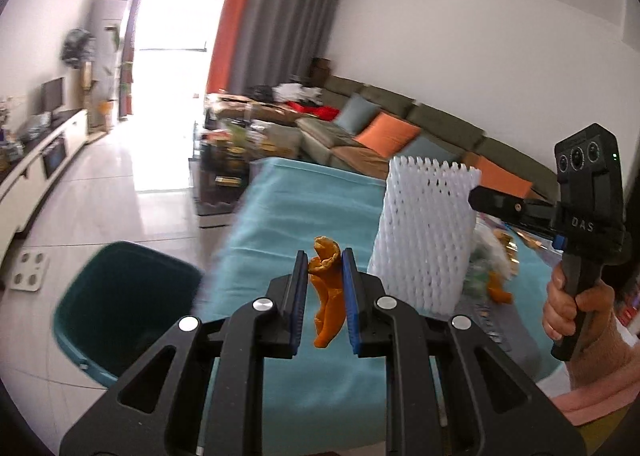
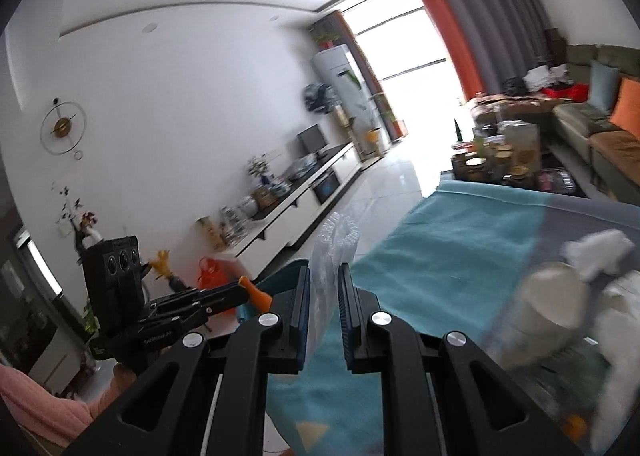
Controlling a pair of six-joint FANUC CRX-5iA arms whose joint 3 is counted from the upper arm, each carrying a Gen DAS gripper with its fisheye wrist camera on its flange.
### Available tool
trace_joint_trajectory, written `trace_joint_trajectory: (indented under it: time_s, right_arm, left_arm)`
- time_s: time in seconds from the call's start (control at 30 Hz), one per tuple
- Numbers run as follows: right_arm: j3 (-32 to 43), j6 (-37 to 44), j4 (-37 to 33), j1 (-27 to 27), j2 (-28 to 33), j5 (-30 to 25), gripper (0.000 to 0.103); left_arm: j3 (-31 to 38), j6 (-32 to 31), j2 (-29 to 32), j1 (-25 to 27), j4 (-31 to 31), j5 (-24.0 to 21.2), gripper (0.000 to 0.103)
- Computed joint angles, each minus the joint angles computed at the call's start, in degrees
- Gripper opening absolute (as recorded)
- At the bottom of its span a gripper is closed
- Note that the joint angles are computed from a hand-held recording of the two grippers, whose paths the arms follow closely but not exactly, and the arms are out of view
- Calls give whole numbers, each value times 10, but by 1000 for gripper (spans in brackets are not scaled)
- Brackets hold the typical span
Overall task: Collect trash
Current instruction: 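Carry the orange peel and plastic bag over the teal bin with both grippers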
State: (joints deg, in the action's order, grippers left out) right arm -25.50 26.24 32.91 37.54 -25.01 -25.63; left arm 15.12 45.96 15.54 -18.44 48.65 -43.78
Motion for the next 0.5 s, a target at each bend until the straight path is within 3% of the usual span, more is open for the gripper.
trace_joint_trajectory:
  time_s: [0.37,0.5]
  right_arm:
    - [176,238,-231,-24,147,-10,12]
    - [232,281,-281,-32,197,-33,12]
  left_arm:
    - [73,115,30,60,-113,1,17]
    - [94,144,45,77,-135,-8,17]
